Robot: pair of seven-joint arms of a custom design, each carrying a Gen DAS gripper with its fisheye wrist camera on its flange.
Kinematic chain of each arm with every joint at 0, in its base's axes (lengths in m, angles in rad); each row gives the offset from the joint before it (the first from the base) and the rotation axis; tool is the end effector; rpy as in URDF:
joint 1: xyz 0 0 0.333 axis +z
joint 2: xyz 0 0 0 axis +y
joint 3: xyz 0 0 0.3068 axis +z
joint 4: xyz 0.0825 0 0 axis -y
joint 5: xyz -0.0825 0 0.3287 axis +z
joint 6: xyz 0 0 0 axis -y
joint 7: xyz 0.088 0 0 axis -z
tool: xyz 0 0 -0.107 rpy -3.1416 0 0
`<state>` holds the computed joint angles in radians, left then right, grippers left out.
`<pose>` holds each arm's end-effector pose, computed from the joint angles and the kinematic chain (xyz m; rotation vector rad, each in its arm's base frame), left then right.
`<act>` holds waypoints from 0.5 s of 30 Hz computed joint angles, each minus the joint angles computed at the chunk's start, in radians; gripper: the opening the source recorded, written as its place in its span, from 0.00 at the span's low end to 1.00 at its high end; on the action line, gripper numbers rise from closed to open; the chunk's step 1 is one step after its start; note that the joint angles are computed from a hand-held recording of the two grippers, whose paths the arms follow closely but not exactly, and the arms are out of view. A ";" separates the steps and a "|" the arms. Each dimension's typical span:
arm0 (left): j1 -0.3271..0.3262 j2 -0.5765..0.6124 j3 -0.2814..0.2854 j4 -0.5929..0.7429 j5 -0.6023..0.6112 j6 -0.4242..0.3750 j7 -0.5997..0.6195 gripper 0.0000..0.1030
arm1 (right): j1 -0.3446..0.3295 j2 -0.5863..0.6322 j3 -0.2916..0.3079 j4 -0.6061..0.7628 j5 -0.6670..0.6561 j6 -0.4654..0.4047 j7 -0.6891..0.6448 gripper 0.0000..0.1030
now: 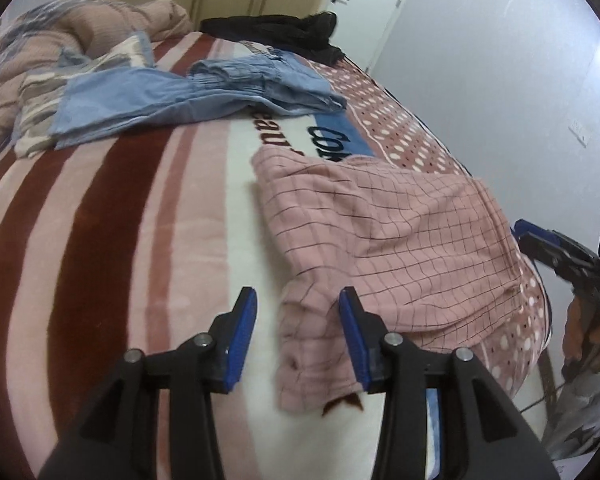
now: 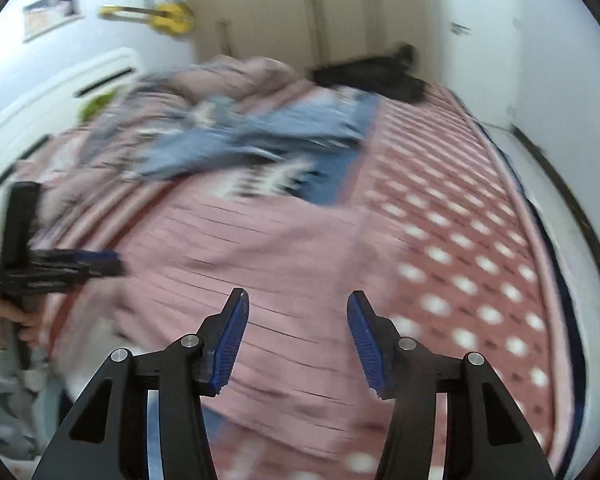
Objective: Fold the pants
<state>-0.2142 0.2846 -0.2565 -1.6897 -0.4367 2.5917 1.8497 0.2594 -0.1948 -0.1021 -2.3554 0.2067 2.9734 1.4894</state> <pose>0.5750 -0.2617 0.5177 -1.5680 2.4022 -1.0850 0.4750 0.0581 0.5240 -1.7319 1.6588 -0.5706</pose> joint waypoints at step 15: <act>0.084 -0.097 0.006 -0.137 -0.263 -0.002 0.247 0.41 | 0.154 0.477 0.030 0.590 0.387 -0.365 -0.485 0.19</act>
<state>-0.1298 0.1879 -0.2500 -1.8272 -0.6998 2.5899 2.0963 0.4138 0.2823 -0.0719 -1.7650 0.5939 2.6086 1.0048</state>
